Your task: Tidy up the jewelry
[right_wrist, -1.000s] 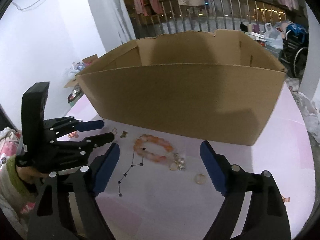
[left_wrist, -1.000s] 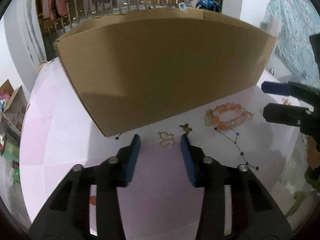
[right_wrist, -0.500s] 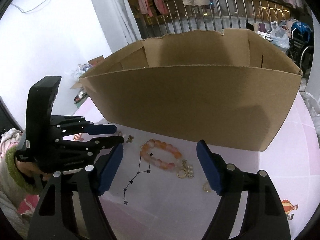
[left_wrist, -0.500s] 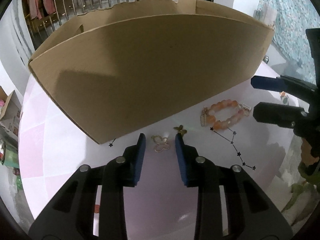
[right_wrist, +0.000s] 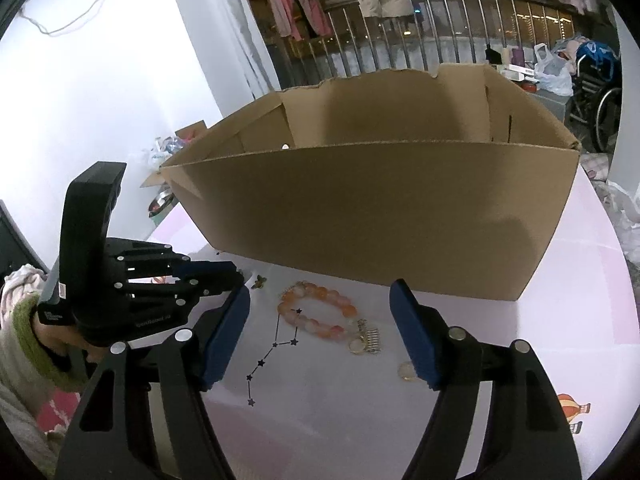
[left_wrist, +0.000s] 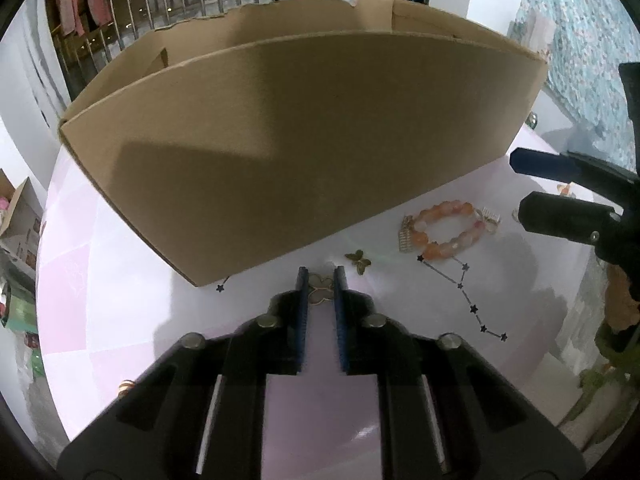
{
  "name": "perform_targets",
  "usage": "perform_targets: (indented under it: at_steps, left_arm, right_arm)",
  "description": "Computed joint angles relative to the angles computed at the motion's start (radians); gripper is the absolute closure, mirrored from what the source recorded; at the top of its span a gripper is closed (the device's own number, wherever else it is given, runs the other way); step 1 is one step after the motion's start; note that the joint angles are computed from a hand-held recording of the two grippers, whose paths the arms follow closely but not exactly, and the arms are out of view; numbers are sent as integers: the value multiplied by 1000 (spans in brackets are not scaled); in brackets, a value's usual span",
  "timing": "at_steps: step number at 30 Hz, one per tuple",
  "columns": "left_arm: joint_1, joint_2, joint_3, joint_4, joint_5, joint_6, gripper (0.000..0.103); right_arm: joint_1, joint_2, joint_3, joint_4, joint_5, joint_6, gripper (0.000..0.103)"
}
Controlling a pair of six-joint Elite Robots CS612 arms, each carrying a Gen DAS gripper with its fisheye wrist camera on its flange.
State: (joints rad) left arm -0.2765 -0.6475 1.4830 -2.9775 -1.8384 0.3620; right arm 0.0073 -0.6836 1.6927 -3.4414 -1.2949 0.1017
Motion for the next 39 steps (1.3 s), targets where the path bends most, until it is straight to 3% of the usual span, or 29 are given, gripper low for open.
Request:
perform_targets:
  at_steps: [12,18,25,34,39]
  left_arm:
    - [24,0,10,-3,-35,-39,103]
    - [31,-8,38,-18,-92,-47,103]
    - [30,13,35,-146,-60,-78,103]
    - [14,25,31,-143,-52,28,103]
    - [19,5,52,-113,-68,-24,103]
  right_arm:
    - [7,-3,-8,12,-2,-32,32]
    - [16,-3,-22,36,7,-57,32]
    - [28,-2,-36,67,8,-87,33]
    - [38,-4,-46,97,-1,-95,33]
    - [37,-6,-42,104,0,-87,33]
